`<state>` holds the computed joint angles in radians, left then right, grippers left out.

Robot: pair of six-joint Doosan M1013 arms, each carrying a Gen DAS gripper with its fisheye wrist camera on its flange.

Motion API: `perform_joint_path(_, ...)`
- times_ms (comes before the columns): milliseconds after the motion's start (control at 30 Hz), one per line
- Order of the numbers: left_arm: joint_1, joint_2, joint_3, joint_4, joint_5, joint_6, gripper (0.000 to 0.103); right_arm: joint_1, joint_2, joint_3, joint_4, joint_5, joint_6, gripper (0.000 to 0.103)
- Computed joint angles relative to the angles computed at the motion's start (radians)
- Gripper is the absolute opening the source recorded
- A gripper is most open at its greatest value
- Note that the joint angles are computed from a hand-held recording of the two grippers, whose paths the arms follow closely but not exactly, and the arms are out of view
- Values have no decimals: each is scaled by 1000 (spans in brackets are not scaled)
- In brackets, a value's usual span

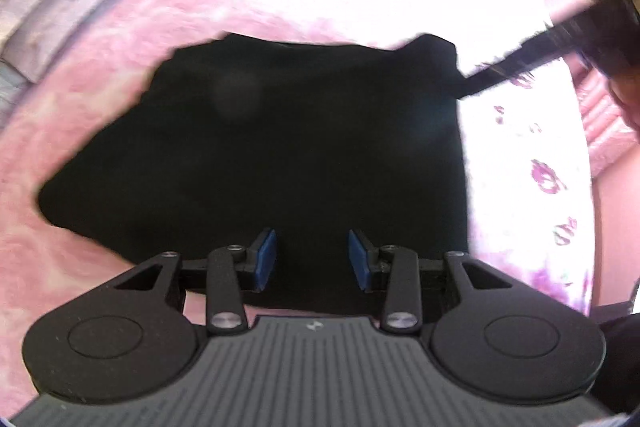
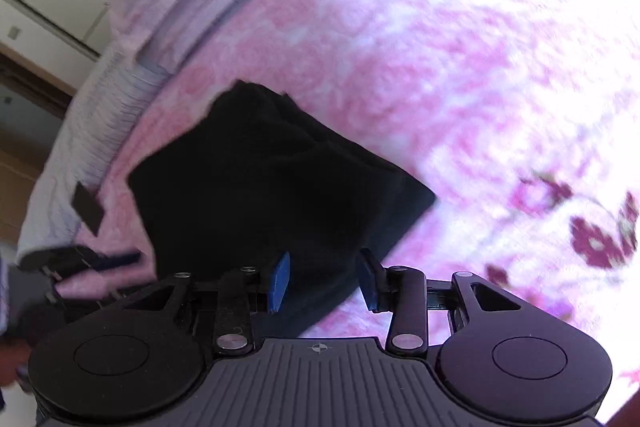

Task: Fold clothes
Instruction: 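Press the folded hoodie flat with the left gripper while the right gripper smooths it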

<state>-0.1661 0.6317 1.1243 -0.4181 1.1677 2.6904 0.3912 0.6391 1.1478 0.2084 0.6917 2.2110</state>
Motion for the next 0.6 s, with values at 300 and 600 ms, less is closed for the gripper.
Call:
perform_joint_path(300,-15,14,35,-32,-28,13,35,3,128,-177,13,83,-262,40)
perform_joint_path(600,1,-11,14,-63,74,-69,33,-17,160,-236,-17,165,-216,40)
